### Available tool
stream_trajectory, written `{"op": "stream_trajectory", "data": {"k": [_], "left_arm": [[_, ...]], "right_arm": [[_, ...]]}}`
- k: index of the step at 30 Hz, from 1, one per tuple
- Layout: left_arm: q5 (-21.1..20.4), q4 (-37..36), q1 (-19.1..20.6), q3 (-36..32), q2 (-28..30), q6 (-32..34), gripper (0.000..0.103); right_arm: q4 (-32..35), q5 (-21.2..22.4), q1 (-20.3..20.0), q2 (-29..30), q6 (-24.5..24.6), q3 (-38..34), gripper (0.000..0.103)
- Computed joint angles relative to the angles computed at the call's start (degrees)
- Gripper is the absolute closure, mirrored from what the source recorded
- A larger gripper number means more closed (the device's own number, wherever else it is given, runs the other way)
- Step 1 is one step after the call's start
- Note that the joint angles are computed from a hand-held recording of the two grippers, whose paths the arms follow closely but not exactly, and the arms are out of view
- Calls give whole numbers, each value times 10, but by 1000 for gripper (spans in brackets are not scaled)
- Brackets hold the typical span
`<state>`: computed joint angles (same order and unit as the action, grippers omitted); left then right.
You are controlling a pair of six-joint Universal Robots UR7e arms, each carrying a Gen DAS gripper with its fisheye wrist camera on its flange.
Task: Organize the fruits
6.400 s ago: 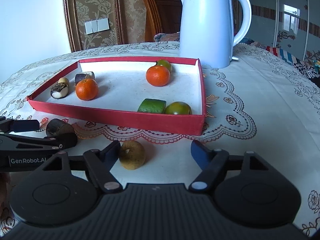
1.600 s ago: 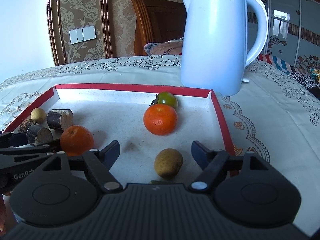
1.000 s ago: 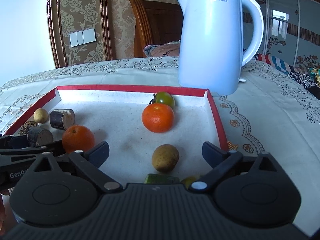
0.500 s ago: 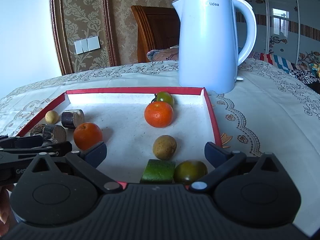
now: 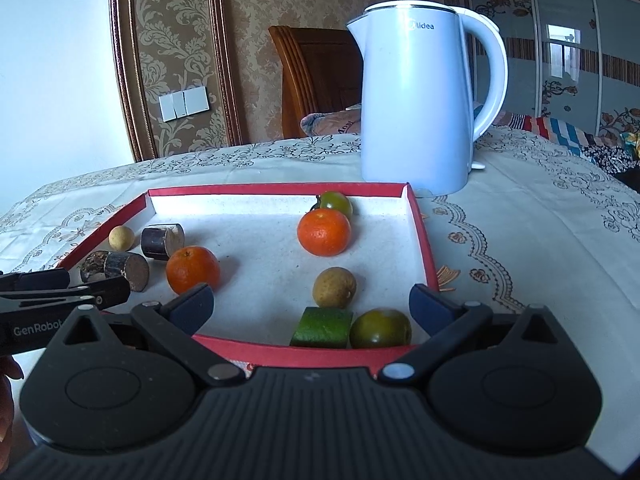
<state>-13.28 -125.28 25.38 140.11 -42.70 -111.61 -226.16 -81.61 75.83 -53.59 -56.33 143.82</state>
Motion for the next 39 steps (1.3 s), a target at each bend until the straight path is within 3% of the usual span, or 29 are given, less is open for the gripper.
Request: {"op": "stream_trajectory", "data": {"k": [5, 9, 28, 39], "left_arm": [[-15, 70, -25, -6, 1, -58, 25], [-27, -37, -30, 20, 1, -11, 20], [-32, -28, -34, 20, 1, -18, 20], [-35, 50, -51, 10, -2, -75, 20]], "right_arm": [[7, 29, -21, -22, -5, 24, 0], [6, 44, -33, -31, -23, 43, 0], [8, 46, -36, -33, -25, 43, 0], [6, 49, -37, -31, -24, 44, 0]]}}
